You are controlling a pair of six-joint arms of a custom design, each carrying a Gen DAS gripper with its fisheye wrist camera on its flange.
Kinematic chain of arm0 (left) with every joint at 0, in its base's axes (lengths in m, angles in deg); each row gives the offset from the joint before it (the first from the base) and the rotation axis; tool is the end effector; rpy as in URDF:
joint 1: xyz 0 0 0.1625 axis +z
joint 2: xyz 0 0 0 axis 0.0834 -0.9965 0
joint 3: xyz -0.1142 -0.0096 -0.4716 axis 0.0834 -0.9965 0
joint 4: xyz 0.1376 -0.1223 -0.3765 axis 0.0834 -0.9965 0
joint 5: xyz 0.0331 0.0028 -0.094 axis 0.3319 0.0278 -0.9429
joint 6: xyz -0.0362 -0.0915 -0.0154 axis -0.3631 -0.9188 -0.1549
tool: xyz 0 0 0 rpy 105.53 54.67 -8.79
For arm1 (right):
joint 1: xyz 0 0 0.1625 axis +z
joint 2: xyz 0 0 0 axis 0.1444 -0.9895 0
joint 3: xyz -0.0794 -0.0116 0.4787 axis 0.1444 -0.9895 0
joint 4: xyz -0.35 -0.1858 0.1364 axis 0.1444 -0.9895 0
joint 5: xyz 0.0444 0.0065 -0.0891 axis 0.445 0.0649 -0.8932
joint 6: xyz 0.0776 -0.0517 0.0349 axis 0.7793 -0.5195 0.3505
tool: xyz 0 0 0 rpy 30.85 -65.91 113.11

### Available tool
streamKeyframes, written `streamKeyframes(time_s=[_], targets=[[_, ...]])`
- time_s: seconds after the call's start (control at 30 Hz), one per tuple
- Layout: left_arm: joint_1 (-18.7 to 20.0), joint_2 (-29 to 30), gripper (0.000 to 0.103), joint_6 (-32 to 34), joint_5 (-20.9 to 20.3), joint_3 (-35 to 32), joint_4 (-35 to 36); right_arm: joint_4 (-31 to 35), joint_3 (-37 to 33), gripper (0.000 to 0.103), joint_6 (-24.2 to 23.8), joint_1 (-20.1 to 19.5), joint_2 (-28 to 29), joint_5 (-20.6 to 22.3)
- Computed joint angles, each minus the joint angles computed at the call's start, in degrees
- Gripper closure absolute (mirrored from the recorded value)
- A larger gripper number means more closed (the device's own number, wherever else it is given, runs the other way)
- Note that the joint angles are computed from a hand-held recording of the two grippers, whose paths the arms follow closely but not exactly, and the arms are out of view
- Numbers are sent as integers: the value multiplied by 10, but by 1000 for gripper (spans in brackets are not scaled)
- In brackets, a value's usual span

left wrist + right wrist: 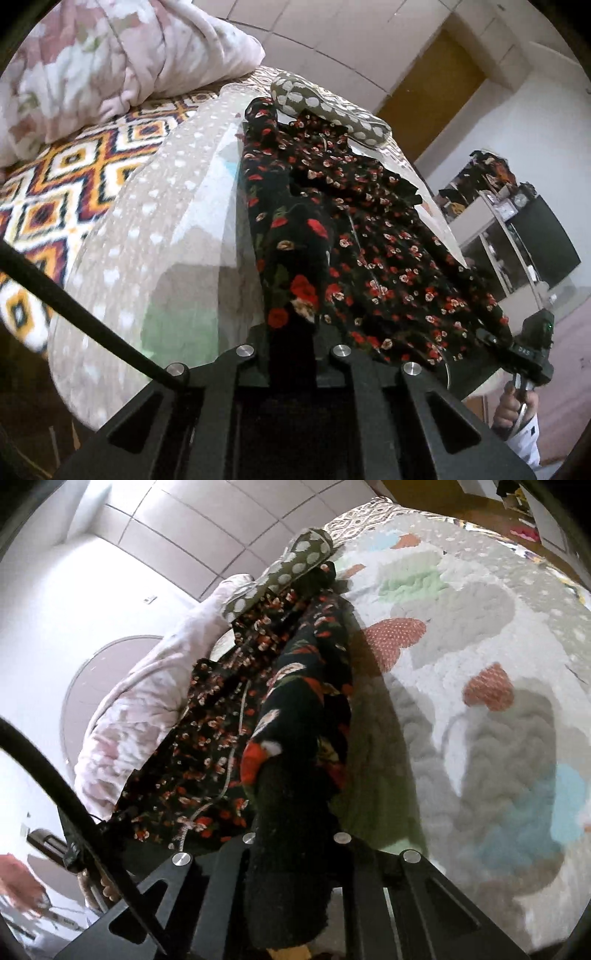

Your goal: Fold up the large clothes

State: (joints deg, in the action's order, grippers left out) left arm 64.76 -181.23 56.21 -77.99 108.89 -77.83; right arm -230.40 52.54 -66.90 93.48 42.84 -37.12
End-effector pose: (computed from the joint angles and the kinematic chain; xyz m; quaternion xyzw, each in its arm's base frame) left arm 0.0724 -0.3697 0.4033 -0.0902 0.8851 -0.4118 0.1973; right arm 0.2581 -0.5704 0.0115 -0.1661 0.9731 -0.1582 0.0207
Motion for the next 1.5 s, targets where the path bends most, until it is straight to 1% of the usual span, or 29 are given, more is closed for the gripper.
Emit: streamKeyframes(time_s=[0.13,0.2,0.23,0.3,0.37,0.47,0.53,0.63,0.67,0.77,0.87,0.9,0.97,1.07,1.17,1.2,1.27,1.33,1.37,1.43,1.47,1.5], targets=[[-30,-55,93,-50,29,52,43,-8,44,94,-11,-11,-17,6],[-22,-67,93,-62,23,70,50,-13,66,94,-20,-16,-21,-4],[-20,-70,93,-66,27,76,53,-13,72,94,-21,-18,-20,-8],[-12,-67,93,-69,29,82,49,-8,73,94,-19,-20,-16,-13],[-11,-66,93,-66,26,81,43,2,65,94,-20,-18,-14,-10],[-21,-68,93,-58,31,74,41,13,51,94,-38,-3,-14,-22],[-18,-67,93,-46,20,60,36,20,43,94,-48,3,-16,-18],[8,-46,93,-25,-7,14,25,43,13,94,-58,15,-17,-7],[16,-35,93,-17,-13,-3,18,56,-9,94,-58,20,-15,-1],[57,24,93,24,-35,-83,-12,84,-79,94,-48,38,0,12],[103,87,93,32,-67,-176,5,117,-166,94,-36,56,28,10],[114,110,93,32,-70,-209,11,134,-205,94,-29,60,44,8],[127,158,93,43,-58,-270,15,161,-286,94,-18,69,84,-14],[136,227,93,69,-11,-347,22,207,-424,94,0,78,160,-77],[151,282,93,73,18,-413,55,256,-535,94,22,76,223,-121],[156,294,93,69,21,-428,68,272,-574,93,29,74,245,-134],[170,316,93,63,15,-458,91,322,-648,93,50,67,284,-145],[183,328,91,58,-8,-477,103,368,-714,92,66,62,318,-150],[190,330,90,54,-26,-483,105,382,-740,91,71,59,331,-151],[202,330,89,44,-62,-487,103,401,-770,87,89,50,346,-130],[212,331,87,33,-91,-495,109,415,-792,86,103,43,354,-108],[221,331,86,22,-122,-500,108,423,-805,82,111,40,360,-95]])
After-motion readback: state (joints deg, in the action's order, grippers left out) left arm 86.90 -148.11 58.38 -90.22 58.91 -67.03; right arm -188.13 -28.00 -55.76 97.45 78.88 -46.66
